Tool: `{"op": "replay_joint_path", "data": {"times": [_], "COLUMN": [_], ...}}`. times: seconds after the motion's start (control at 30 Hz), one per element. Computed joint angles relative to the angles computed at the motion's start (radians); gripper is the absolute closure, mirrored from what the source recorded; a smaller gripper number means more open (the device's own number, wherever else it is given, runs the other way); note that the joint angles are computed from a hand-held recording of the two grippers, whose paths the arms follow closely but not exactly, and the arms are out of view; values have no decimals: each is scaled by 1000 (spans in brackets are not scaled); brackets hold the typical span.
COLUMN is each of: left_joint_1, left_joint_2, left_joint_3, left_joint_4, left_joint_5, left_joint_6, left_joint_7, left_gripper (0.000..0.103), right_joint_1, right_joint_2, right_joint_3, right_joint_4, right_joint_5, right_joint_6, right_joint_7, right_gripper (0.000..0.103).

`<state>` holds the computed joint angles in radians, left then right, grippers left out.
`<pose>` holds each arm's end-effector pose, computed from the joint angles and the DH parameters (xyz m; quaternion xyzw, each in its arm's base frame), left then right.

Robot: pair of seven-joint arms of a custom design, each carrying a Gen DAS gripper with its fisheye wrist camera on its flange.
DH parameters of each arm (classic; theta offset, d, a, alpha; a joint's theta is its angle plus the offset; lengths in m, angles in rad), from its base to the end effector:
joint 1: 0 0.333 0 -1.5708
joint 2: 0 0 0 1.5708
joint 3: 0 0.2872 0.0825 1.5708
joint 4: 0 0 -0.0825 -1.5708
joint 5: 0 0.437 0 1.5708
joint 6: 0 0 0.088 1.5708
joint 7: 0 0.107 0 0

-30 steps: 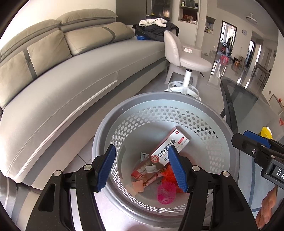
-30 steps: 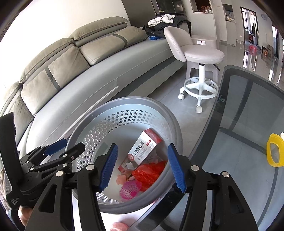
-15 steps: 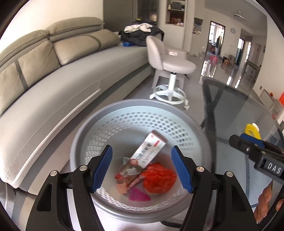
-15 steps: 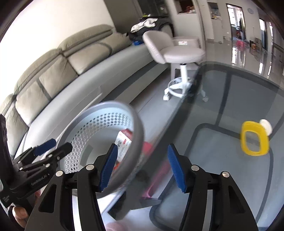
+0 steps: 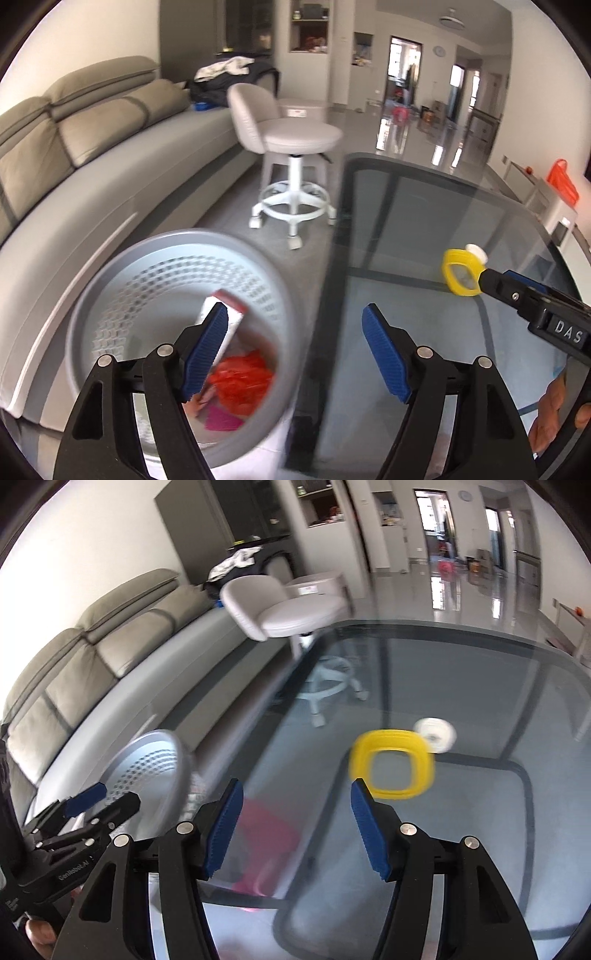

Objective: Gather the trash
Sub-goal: 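Move both tools back to the table toward the yellow ring and white lid, then grasp the yellow ring with the left gripper while right grasps the white lid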

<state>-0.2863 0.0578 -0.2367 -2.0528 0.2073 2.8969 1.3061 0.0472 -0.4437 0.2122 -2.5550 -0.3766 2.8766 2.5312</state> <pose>0.5607 -0.3353 0.4479 -0.4970 0.7770 -0.3322 0.1972 0.4831 0.1502 0.4473 -0.5251 0.7578 -0.2164 0.3212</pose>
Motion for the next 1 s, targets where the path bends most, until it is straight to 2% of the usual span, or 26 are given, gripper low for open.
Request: {"op": "replay_joint_path", "data": {"times": [0.23,0.47,0.73,0.8,1.0], "left_joint_1": [-56,-123,-205,-226,-259], "left_joint_2": [91,195,355,396,513], "left_joint_3": [-30,-39,-33,-27,-21], "left_joint_4": [104,226,425,476,633], "left_joint_5": [-8,-2,7,13,-9], "left_joint_6": [-20,-77,-187,-217,-337], "left_joint_7": [27,48,50,46,47], "left_gripper": [25,22,22,19,19], "right_joint_1": [-49,-121,-189,-197,-205], "right_joint_2": [-137,-269,-380,-409,-451], "right_joint_3": [-26,-26,-38,-46,-55], "right_joint_4": [-124,-228,-307,-328,-356], "right_joint_5": [8,26,55,67,101], "right_joint_6": [-47,-80,-108,-112,-109], "right_joint_7": [14,41,82,87,80], "right_gripper": [44,44,44,44,44]}}
